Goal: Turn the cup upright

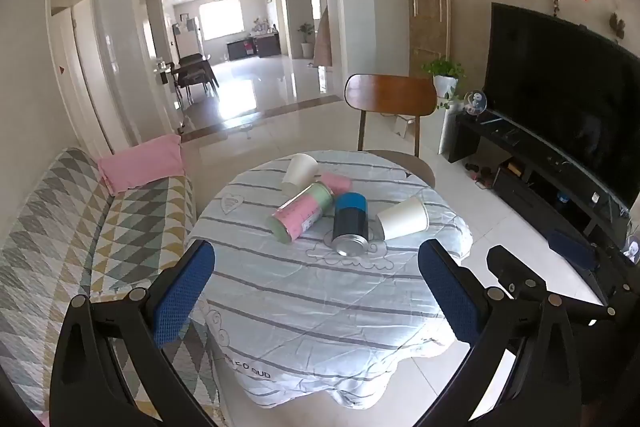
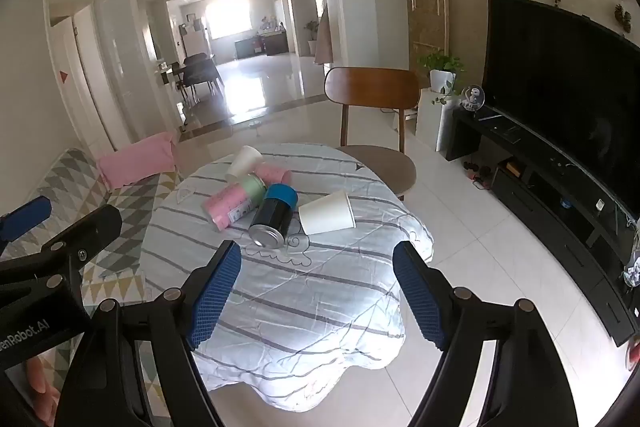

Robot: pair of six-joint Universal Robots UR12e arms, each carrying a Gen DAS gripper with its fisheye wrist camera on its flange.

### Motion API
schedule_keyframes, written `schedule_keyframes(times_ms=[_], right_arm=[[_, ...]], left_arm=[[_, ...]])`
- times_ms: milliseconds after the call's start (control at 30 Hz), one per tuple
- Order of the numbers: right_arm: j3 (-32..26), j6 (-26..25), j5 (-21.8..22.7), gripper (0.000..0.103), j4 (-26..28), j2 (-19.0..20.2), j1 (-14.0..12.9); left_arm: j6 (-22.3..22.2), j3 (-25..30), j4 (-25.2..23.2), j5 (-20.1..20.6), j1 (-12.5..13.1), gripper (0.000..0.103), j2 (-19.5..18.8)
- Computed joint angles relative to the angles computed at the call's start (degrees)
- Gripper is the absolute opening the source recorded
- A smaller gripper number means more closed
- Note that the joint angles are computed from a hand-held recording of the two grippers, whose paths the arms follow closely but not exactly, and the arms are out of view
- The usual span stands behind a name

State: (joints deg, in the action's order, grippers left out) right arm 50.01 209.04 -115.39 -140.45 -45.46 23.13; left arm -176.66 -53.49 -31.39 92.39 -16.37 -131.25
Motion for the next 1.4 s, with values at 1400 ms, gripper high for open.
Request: schedule_keyframes(times_ms=[1400], right_arm=[[-3.43,1.92,0.68,0.080,3.83,2.49,-0.72]], left_arm=[[1.21,4.23,-4.14,-1.73,0.50,0.103,-2.91]])
